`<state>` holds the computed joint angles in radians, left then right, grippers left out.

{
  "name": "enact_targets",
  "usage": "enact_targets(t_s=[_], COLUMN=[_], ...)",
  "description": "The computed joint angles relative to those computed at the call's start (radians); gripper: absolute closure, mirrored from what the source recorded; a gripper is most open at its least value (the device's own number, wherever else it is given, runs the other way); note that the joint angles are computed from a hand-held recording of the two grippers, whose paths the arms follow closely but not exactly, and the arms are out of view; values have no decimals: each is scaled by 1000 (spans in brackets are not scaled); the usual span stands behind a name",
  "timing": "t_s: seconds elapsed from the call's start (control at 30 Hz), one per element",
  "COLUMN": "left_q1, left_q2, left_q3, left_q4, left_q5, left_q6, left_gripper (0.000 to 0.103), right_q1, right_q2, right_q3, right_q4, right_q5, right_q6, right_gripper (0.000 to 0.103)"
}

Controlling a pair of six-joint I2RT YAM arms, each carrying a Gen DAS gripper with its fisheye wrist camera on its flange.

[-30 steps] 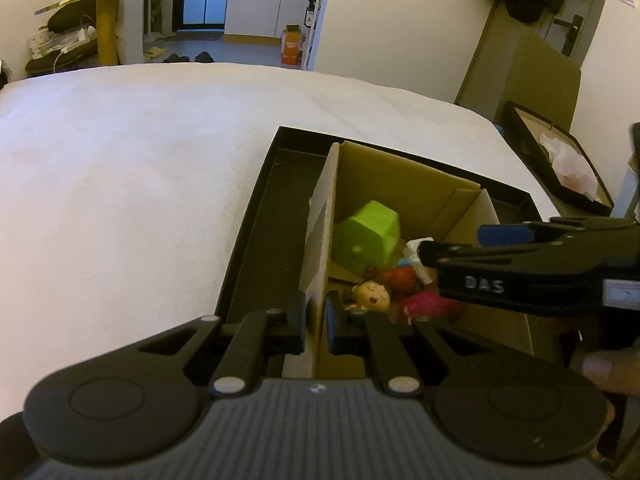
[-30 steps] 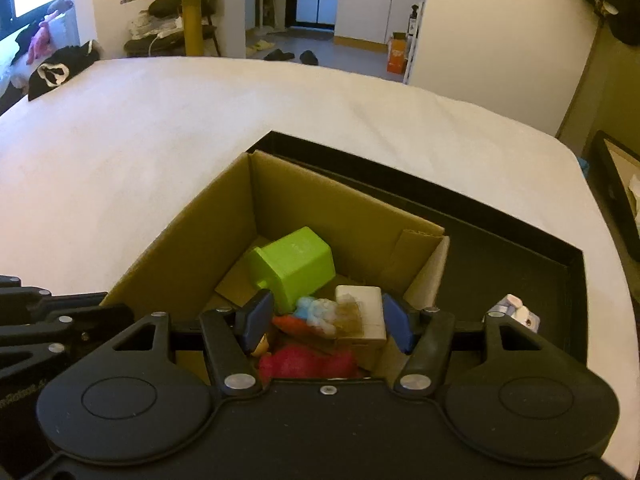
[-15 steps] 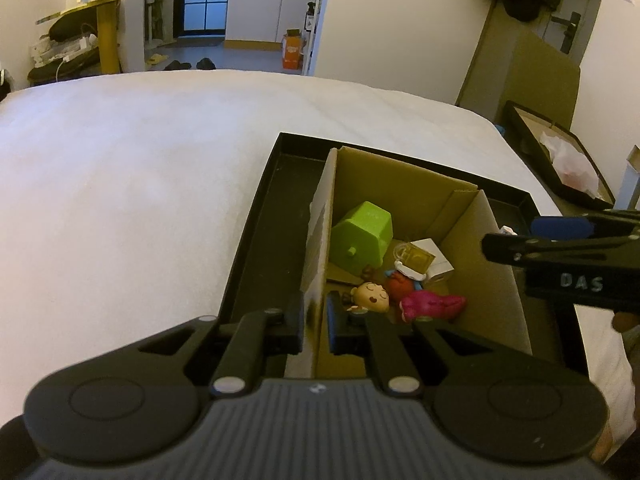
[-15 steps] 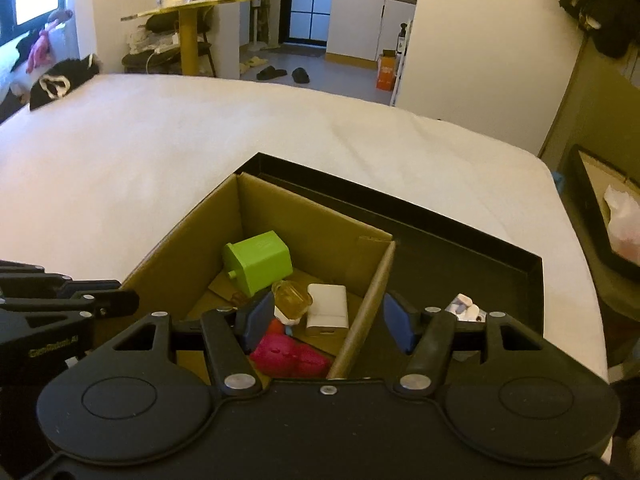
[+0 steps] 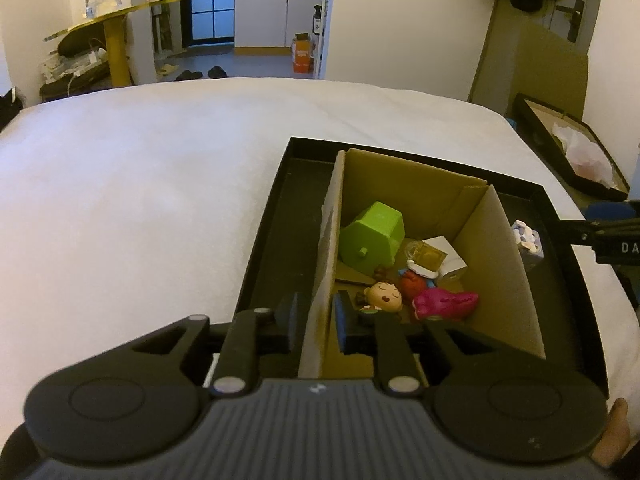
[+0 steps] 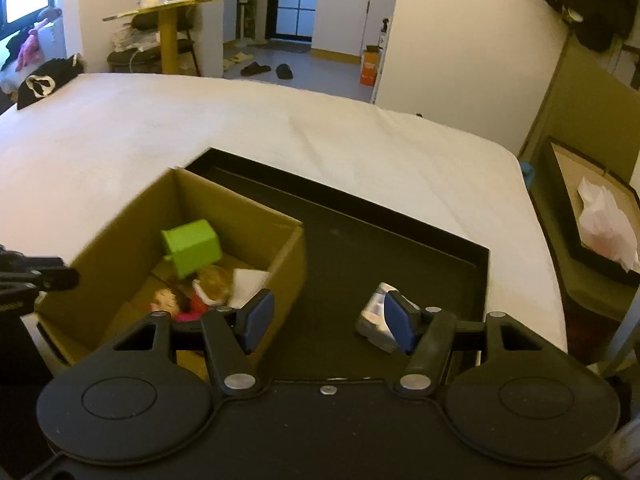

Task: Organize rigid objects
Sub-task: 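Move the right gripper to the lavender cube figure and grasp it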

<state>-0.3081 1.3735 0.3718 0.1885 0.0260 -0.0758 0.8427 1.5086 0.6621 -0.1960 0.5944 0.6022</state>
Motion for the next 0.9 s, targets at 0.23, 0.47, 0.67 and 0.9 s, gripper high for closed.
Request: enact_targets(t_s=[0.23,0.47,0.67,0.9], left_q1=[-35,-81,-119,-151], left_q2=[-8,-1,2,18], left_q3=[-4,1,6,28], left_q4=[11,15,12,-16], left_q5=[-52,-125,-198,-255], left_q6=[-2,-11,-23,-45], left_gripper=[48,44,43,43], right_q1=[-93,-198,-251,-308], right_q2=[-41,-12,49,125], right_q3=[-96,-174,-235,-292], right_q4=[100,270,418,591], right_q5=[-36,-80,-98,-158], right_q6=[-88,-146,-203,-240], right_gripper=[32,25,22,18])
